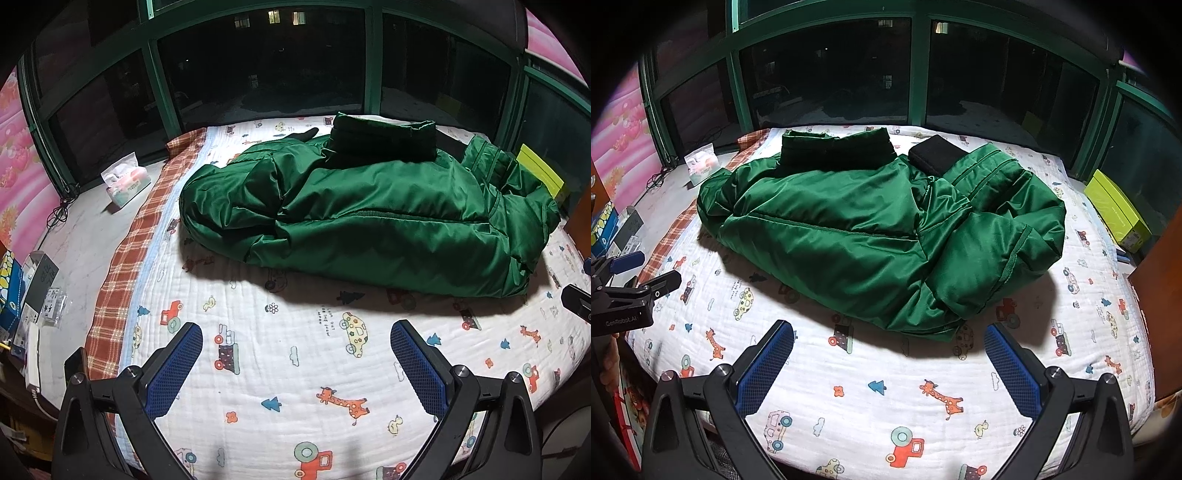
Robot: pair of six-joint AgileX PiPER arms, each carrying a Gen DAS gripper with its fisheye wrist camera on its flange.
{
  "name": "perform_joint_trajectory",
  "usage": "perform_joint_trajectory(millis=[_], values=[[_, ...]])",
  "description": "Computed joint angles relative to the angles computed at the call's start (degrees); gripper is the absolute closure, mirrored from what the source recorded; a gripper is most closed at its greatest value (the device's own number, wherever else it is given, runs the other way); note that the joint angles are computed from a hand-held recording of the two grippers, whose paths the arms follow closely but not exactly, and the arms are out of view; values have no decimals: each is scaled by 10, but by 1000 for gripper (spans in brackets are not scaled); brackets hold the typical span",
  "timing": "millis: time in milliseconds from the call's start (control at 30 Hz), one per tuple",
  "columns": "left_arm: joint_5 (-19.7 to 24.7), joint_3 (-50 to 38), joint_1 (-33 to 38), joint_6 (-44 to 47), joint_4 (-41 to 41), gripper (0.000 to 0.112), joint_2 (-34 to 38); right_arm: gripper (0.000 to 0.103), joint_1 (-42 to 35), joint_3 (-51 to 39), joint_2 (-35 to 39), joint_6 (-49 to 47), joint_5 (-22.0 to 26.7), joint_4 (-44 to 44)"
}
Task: Fold large clothes
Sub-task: 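Move both grippers toward the crumpled green jacket on the bed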
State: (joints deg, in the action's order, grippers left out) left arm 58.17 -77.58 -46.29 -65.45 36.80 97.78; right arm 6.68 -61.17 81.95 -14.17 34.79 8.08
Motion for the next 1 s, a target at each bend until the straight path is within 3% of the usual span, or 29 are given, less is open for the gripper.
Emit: perform_joint_trajectory(millis=[1000], values=[[-30,-49,52,96,-44,9,35,0,-1,-47,48,-45,14,23]])
